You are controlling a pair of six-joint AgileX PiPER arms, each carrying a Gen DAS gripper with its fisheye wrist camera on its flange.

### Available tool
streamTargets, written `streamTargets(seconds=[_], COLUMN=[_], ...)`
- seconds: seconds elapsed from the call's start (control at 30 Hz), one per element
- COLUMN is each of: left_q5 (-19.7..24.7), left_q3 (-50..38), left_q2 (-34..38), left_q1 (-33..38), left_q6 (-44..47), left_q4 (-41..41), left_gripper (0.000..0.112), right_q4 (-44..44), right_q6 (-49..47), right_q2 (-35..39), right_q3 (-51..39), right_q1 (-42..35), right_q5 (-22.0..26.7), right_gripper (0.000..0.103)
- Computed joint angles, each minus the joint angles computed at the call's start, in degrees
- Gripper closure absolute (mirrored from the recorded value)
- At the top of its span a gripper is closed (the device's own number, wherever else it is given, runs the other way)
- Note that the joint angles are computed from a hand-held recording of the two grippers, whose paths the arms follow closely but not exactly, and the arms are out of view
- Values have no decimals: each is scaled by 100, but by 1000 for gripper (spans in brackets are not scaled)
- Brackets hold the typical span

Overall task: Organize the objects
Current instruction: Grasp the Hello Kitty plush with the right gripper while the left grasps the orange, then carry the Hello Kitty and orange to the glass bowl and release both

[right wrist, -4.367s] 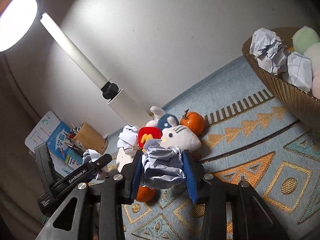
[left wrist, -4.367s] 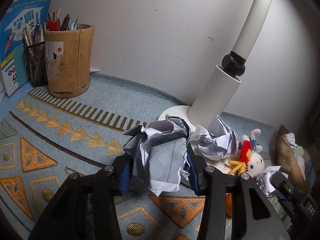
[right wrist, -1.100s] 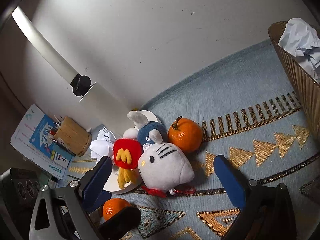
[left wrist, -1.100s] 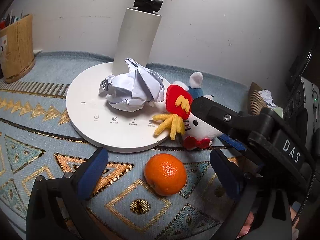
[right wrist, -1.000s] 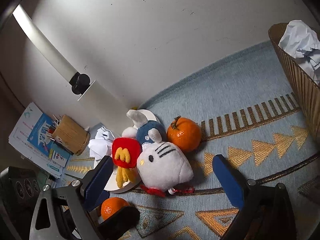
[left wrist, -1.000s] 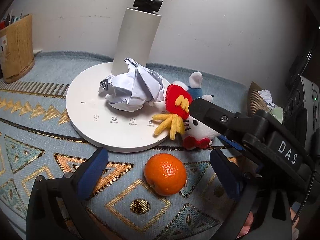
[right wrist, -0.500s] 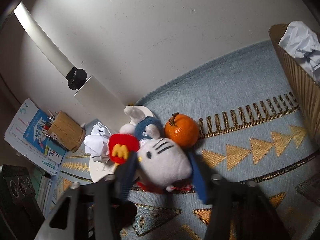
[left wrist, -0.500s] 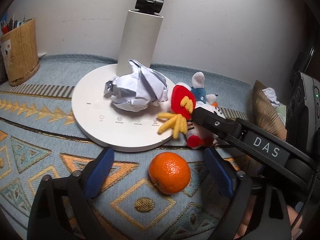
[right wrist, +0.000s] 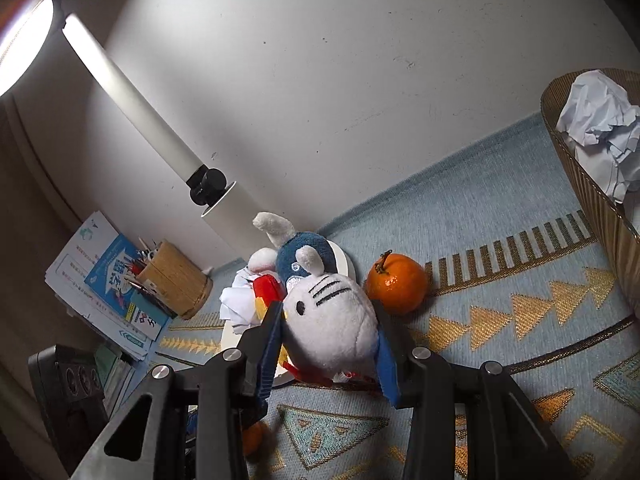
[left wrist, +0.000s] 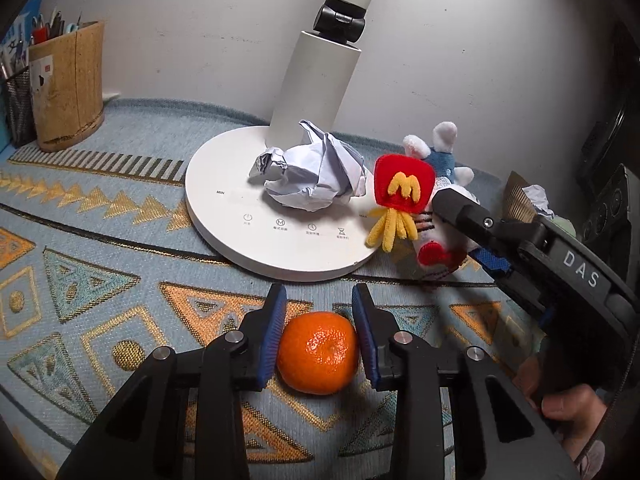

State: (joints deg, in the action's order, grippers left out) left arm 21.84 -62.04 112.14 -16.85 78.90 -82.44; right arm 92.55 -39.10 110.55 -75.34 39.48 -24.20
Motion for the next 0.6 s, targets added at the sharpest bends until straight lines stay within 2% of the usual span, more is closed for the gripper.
streamTargets(seconds=[0.17, 0.23, 0.37, 0.5, 0.6], left_q5=[-575, -645, -442, 421, 306], left_q3=[456, 524, 554, 587, 797], left_q2=[-377, -426, -409, -345, -539], left_q1=[-269, -320, -252, 136, 95], left_q6=[676, 808, 944, 909, 1557], left_q4=[-516, -608, -834, -964, -1552], left_gripper=[82, 82, 83, 83, 83], right_q4=[-80, -54, -101, -732, -1078], right_q6=[161, 106, 121, 755, 1108], right_q2=[-85, -106, -155, -350, -496], right_q3=[134, 151, 198, 431, 615], right_q1=[7, 15, 61, 176, 244], right_q5=[-86, -107, -217, -564, -778], right_gripper=[62, 62, 62, 62, 62])
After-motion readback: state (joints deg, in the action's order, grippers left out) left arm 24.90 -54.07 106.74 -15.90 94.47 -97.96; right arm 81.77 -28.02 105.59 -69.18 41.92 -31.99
